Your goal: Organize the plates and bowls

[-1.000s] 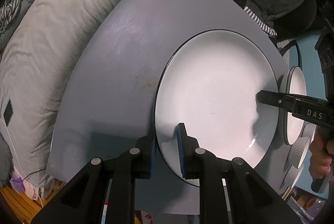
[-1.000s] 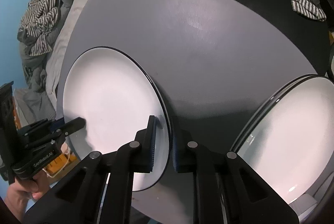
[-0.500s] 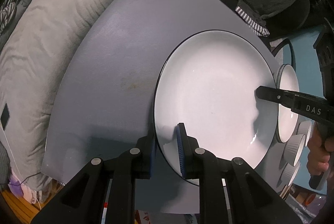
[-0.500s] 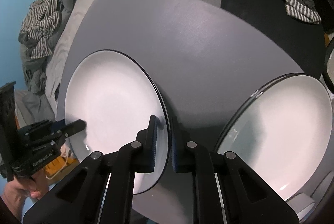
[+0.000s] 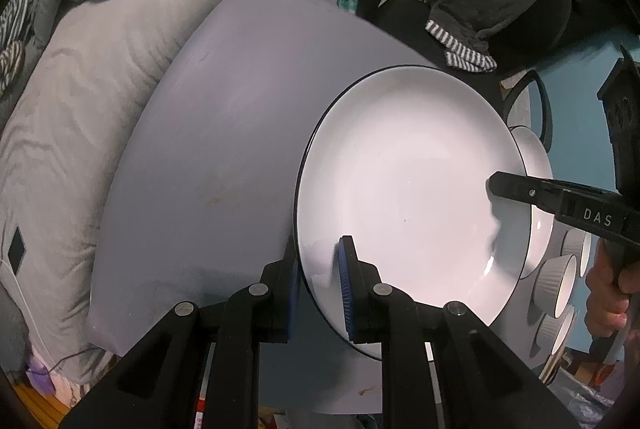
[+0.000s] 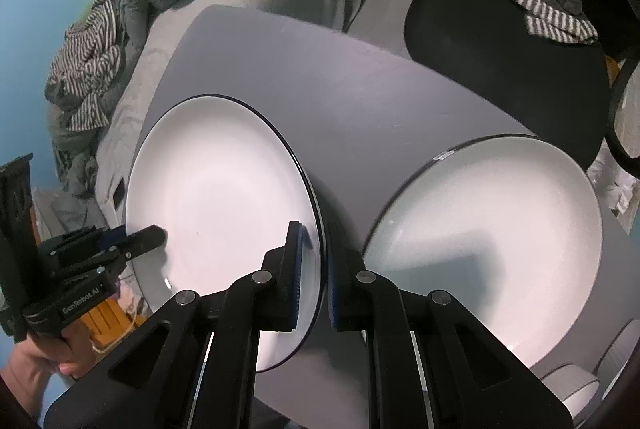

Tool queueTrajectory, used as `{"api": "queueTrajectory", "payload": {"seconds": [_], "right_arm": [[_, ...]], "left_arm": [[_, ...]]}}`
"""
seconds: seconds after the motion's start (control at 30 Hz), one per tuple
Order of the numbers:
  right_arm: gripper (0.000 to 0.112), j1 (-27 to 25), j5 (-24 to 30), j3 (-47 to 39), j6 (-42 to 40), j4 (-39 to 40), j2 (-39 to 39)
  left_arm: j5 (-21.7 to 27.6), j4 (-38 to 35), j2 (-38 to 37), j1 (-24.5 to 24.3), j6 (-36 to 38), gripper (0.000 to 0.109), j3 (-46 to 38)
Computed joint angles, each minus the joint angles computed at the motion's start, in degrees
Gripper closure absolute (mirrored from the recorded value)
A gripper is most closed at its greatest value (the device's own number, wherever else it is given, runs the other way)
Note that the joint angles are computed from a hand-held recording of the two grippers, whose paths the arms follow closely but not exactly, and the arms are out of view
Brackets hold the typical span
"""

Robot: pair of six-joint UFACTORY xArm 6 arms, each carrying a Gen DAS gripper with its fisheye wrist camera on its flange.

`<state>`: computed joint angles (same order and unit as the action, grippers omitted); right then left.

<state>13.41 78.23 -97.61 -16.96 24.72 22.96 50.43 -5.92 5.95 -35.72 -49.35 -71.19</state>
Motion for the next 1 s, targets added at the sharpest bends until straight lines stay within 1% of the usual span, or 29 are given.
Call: {"api": "queueTrajectory", "payload": {"seconds": [0.33, 0.8, 1.0], "right_arm": [[0.101, -3.5, -0.1, 1.8, -0.8, 1.5, -2.1], [0.101, -11.4, -0.5, 5.7, -1.0, 1.5, -4.7], [0.101, -14.3, 0.3, 5.0, -1.3, 1.4, -4.1]], "left_arm": [[2.2, 1.5, 5.3, -1.6, -0.6, 0.091, -8.3], [9.3, 0.6, 21.2, -5.0, 1.3, 0.091, -31.0], [13.0, 0.2, 27.1, -5.9, 1.8, 0.091, -40.2]]}}
